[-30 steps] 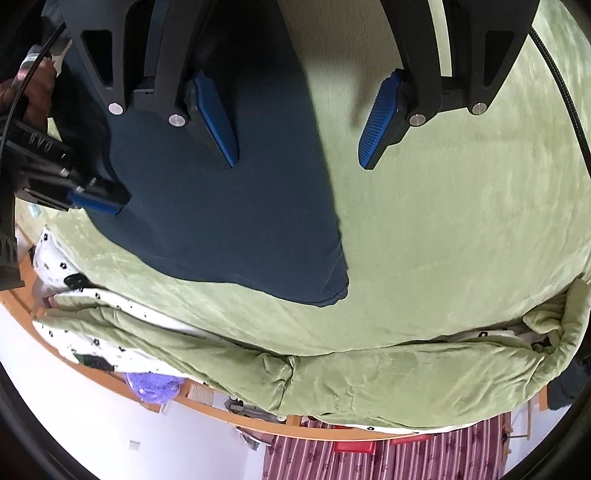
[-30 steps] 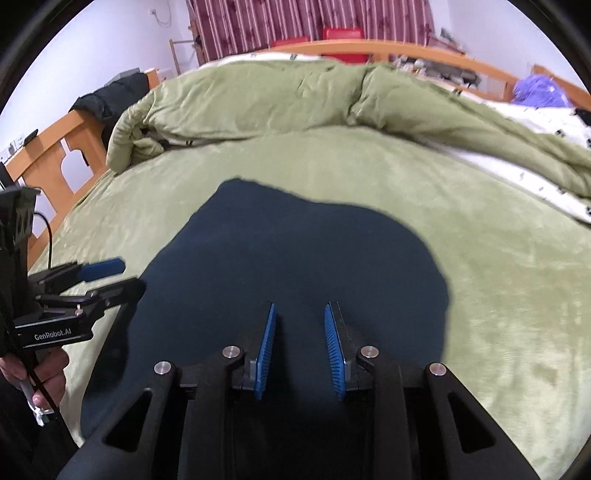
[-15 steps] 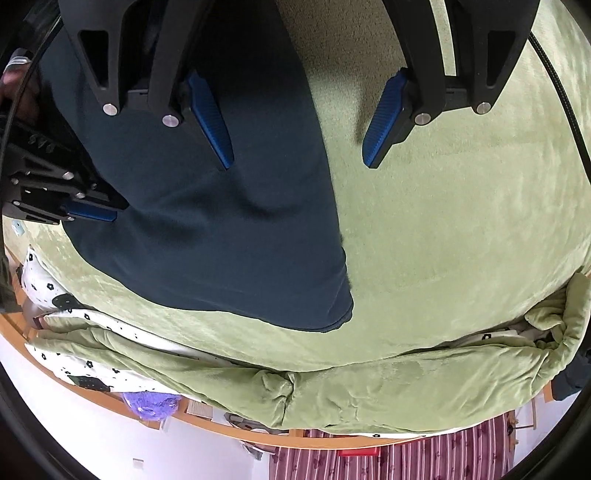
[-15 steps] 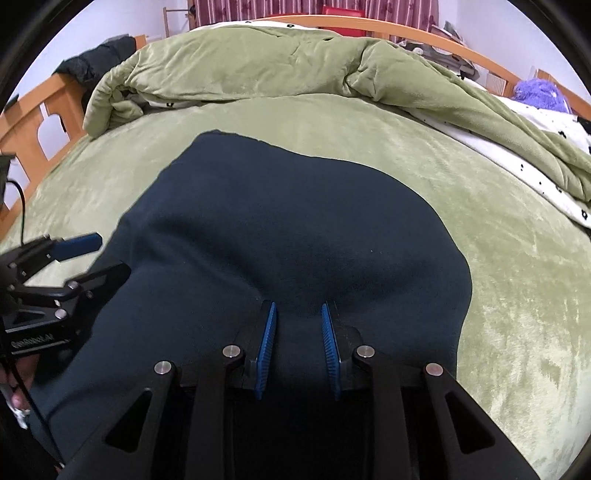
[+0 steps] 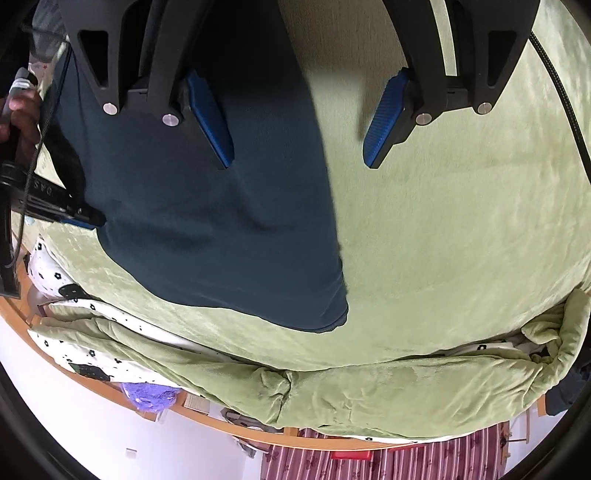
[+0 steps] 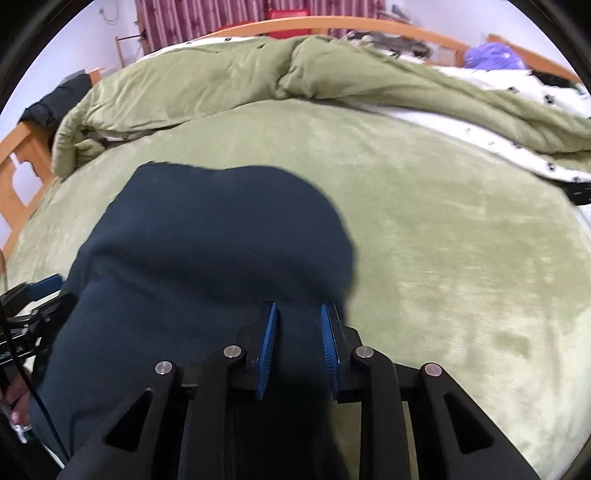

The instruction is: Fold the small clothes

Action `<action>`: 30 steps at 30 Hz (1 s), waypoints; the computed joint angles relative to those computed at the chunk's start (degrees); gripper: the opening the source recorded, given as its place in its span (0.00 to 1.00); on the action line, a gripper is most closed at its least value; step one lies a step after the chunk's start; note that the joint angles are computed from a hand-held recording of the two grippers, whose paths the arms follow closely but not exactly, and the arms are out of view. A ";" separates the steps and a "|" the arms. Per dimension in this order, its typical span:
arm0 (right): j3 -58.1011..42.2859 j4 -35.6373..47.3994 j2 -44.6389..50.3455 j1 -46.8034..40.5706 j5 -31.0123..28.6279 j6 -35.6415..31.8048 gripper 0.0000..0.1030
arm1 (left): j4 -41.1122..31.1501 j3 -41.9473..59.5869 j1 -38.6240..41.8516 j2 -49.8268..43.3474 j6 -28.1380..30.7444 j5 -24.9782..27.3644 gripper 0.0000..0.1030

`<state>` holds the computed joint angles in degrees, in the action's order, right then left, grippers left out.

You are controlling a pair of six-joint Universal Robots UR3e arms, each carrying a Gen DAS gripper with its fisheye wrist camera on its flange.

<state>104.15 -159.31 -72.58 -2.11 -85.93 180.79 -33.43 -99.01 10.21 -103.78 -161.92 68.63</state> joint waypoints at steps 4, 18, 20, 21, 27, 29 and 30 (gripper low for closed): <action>6.55 -0.89 -5.69 -1.82 0.37 0.73 0.25 | -1.89 -4.96 2.07 5.83 4.06 -1.41 0.70; 13.87 12.94 -32.27 2.79 -3.99 7.05 0.50 | -20.37 -9.47 8.53 27.90 5.30 -4.30 0.68; 12.32 16.78 -35.16 4.54 -5.24 7.82 0.58 | -23.73 -8.04 8.84 30.96 4.72 -3.52 0.69; 11.01 19.29 -36.24 5.78 -6.28 8.55 0.58 | -25.20 -7.31 9.01 32.34 4.37 -3.02 0.69; 4.97 29.66 -40.93 13.20 -12.90 13.63 0.61 | -35.39 -2.67 13.43 42.01 5.80 -3.01 0.77; 3.81 31.81 -42.60 15.54 -15.19 15.38 0.77 | -38.55 -1.12 15.16 44.12 7.33 -3.44 0.80; 3.46 32.41 -43.48 17.01 -16.54 16.50 0.82 | -41.34 -0.01 16.75 45.47 8.89 -4.41 0.81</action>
<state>107.61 -126.90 -116.06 14.90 -102.47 197.29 -74.78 -99.03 26.96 -58.31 -153.03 64.22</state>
